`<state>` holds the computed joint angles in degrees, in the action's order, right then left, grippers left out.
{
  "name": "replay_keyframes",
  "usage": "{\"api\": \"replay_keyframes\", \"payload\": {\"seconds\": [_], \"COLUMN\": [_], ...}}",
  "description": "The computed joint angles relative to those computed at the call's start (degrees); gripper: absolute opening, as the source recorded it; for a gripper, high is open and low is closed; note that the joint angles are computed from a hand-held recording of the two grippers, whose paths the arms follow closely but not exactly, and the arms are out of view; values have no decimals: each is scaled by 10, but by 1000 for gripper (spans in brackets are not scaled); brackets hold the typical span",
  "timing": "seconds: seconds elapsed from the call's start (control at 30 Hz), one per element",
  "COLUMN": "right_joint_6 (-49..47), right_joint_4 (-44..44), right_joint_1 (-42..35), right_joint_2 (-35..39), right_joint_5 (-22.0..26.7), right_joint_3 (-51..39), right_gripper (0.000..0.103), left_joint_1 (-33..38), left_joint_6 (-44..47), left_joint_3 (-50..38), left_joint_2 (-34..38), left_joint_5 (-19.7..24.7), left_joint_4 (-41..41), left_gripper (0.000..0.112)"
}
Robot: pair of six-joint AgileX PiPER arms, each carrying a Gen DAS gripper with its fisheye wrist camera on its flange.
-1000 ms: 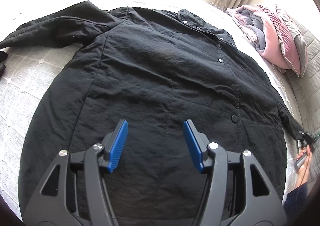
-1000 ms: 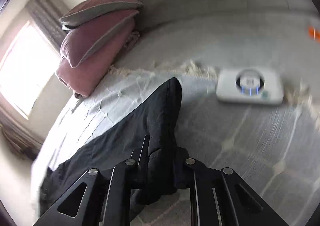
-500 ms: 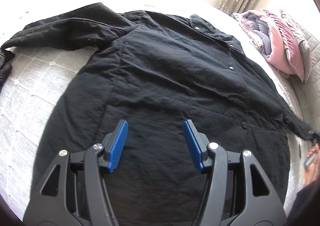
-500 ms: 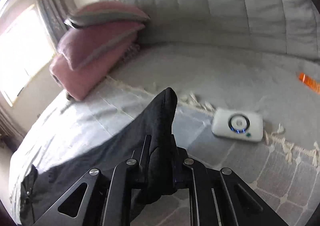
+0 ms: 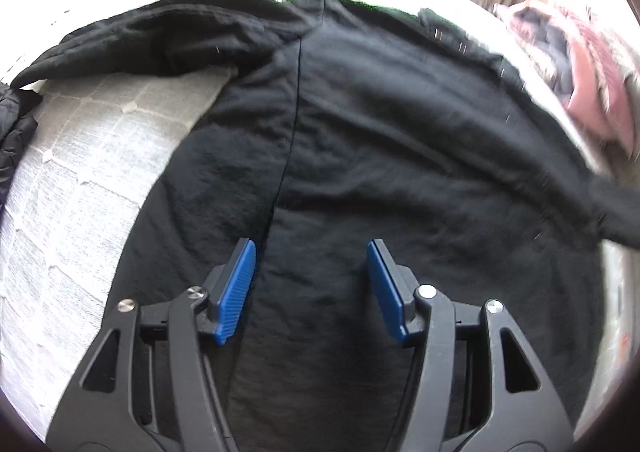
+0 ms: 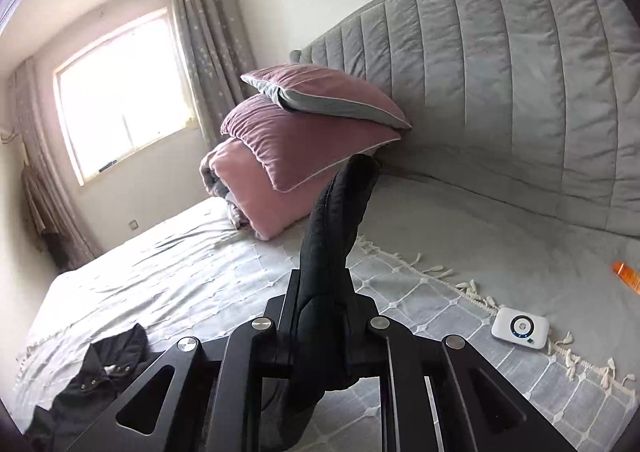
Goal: Fold large clothes
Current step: 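Lift the sleeve up with the right tool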
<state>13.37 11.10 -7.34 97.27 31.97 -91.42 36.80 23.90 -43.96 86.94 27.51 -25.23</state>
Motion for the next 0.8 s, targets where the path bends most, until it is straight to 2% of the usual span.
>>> {"api": "replay_keyframes", "payload": {"seconds": [0.1, 0.27, 0.4, 0.43, 0.5, 0.57, 0.67, 0.7, 0.8], "right_joint_6": [33, -36, -85, -86, -98, -78, -38, -23, 2], "right_joint_4": [-14, 104, 164, 158, 147, 88, -5, -29, -65], "right_joint_1": [4, -4, 34, 55, 103, 160, 256, 284, 351], "right_joint_2": [3, -6, -29, -30, -19, -2, 50, 77, 151], "right_joint_5": [15, 17, 4, 9, 33, 57, 97, 115, 152], "right_joint_3": [-10, 17, 13, -6, -60, -122, -227, -267, -352], "right_gripper": [16, 16, 16, 16, 16, 16, 16, 16, 16], "left_joint_1": [25, 71, 55, 60, 86, 98, 92, 92, 91], "left_joint_6": [39, 107, 64, 53, 88, 103, 95, 99, 113], "left_joint_3": [-8, -9, -10, -14, -14, -13, -6, -5, -7], "left_joint_2": [-1, -32, -28, -22, -27, -43, -65, -67, -62], "left_joint_5": [25, 66, 48, 54, 67, 68, 45, 43, 50], "left_joint_4": [-46, -129, -80, -77, -129, -148, -138, -141, -148], "left_gripper": [59, 59, 60, 60, 60, 60, 62, 67, 71]}}
